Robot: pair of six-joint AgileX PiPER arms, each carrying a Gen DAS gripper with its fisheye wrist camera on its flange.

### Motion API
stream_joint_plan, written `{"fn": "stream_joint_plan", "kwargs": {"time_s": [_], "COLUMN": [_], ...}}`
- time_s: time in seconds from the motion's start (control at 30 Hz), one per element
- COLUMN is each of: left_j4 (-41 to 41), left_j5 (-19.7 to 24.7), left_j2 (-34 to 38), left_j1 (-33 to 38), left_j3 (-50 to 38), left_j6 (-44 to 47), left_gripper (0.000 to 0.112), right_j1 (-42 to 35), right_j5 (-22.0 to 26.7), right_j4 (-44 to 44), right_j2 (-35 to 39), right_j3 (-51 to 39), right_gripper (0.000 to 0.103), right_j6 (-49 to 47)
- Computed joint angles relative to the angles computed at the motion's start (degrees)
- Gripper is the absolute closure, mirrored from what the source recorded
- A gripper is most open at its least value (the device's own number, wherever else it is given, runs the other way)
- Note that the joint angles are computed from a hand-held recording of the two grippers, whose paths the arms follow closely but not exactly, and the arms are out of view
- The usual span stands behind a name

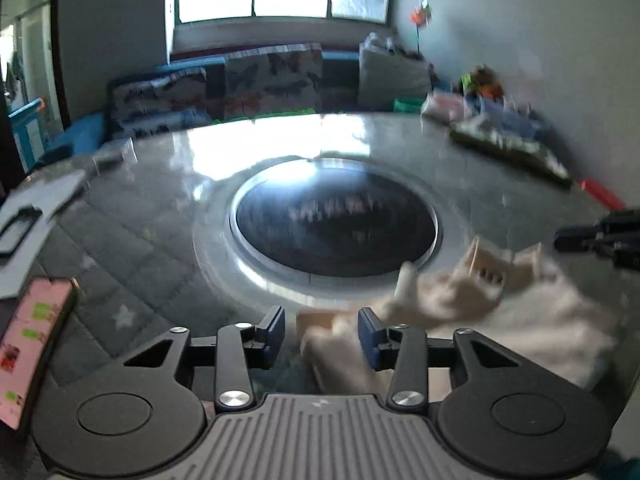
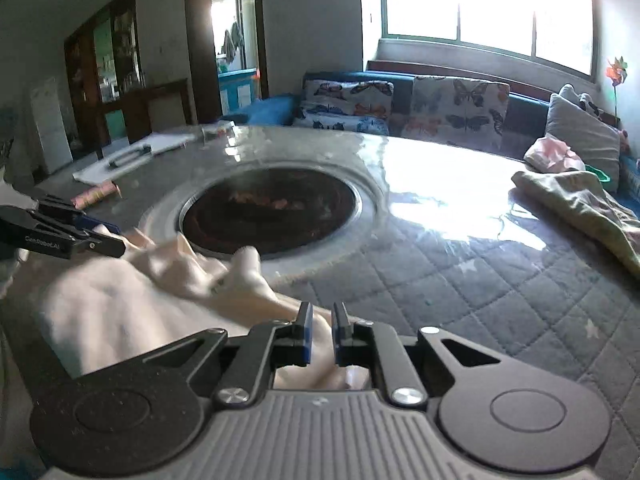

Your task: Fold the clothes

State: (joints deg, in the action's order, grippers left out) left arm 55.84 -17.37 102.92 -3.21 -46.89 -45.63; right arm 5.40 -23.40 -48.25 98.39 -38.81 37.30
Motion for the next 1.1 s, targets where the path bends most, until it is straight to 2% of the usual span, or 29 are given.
{"fn": "stream_joint_plan", "kwargs": {"time_s": [0.07, 0.17, 0.33, 0.5, 0.6, 0.73, 0.83, 1.0, 1.1], "left_j4": [-1.1, 9.2, 19.7, 13.9, 15.5, 12.6, 12.7, 14.1, 16.6], "left_j5": [-1.0, -4.6, -0.4, 1.7, 2.4, 3.6, 4.8, 7.4, 9.4], "left_j2": [-1.6, 0.0, 7.1, 8.9, 8.8, 9.0, 9.3, 9.3, 8.8], "left_j1": [-0.8, -1.8, -6.1, -7.3, -7.0, -7.5, -8.1, -9.2, -10.1], "left_j3": [0.3, -2.2, -8.7, -9.9, -9.9, -9.6, -10.3, -10.9, -10.9], "left_j6": [-0.1, -11.0, -24.0, -20.7, -23.7, -20.9, -21.8, -24.6, -28.1], "left_gripper": [0.067, 0.068, 0.070, 0.070, 0.069, 0.068, 0.067, 0.063, 0.059], "right_j1": [0.9, 5.1, 10.3, 11.2, 11.9, 11.6, 13.6, 16.0, 16.3], "right_j5": [-1.5, -1.2, 3.7, 6.1, 8.7, 7.5, 7.3, 9.7, 10.1], "right_j4": [-2.9, -3.5, -4.9, 1.5, 9.3, 6.9, 5.2, 11.6, 14.4], "right_j2": [-0.8, 0.9, 7.6, 9.8, 9.3, 8.0, 7.4, 9.8, 8.4], "right_j3": [-0.7, -3.5, -10.1, -11.4, -11.6, -10.7, -10.4, -12.5, -11.6], "right_gripper": [0.084, 0.080, 0.080, 0.080, 0.078, 0.078, 0.071, 0.071, 0.069], "right_j6": [3.6, 4.4, 8.1, 3.4, -2.0, 1.1, 1.0, -3.8, -6.3]}}
